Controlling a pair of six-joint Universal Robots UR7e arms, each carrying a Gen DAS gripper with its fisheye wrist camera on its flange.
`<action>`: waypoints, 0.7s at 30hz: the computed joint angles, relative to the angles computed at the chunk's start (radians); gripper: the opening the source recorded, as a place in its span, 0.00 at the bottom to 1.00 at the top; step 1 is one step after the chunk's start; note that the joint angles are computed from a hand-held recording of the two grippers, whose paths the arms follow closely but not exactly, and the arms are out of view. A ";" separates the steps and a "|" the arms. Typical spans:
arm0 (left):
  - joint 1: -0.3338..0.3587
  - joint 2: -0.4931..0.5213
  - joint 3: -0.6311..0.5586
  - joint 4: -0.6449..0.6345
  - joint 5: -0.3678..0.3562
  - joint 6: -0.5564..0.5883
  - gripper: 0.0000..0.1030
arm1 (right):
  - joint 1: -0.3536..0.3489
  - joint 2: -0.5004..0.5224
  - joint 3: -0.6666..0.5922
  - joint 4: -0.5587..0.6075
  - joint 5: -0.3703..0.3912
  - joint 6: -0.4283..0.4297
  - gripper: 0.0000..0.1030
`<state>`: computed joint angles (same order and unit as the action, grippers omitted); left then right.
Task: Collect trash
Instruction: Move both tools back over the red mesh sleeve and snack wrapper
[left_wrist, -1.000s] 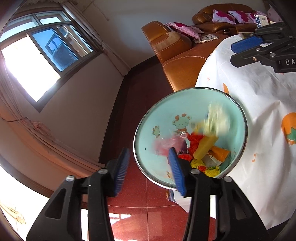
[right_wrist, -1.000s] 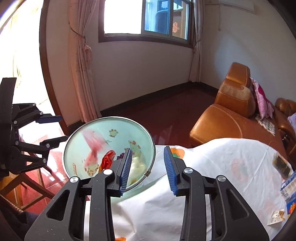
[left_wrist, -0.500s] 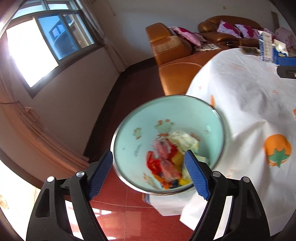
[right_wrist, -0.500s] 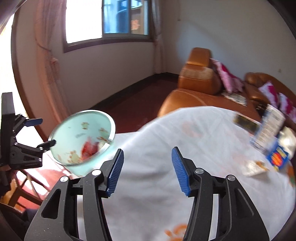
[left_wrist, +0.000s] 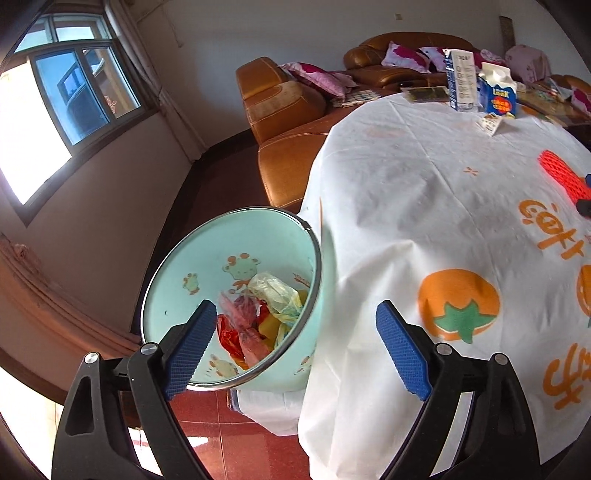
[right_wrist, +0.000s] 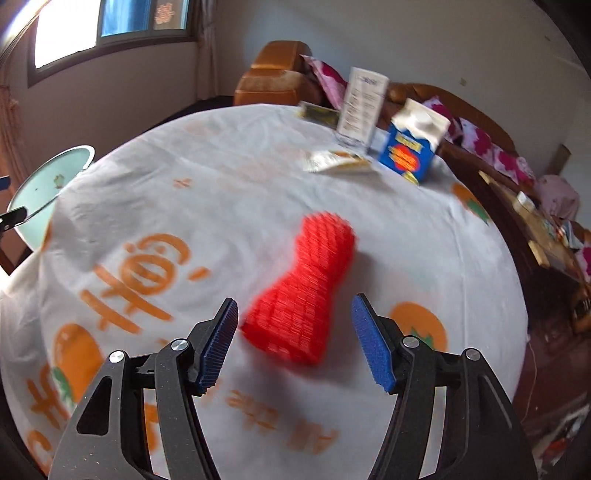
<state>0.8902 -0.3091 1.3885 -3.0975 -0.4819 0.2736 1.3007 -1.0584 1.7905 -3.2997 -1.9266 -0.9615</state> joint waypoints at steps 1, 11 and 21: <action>-0.002 0.002 -0.002 0.003 0.000 0.003 0.84 | -0.007 0.001 -0.009 -0.007 -0.008 0.004 0.62; -0.007 0.043 -0.079 0.012 -0.001 0.035 0.85 | -0.055 0.083 -0.271 -0.030 -0.104 0.040 0.62; -0.013 0.107 -0.187 0.002 -0.023 0.089 0.85 | -0.072 0.019 -0.293 0.213 0.042 0.316 0.62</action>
<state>0.8774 -0.2020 1.2017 -3.0952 -0.5046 0.3626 1.2288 -1.0391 1.4976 -3.0871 -1.8846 -0.6455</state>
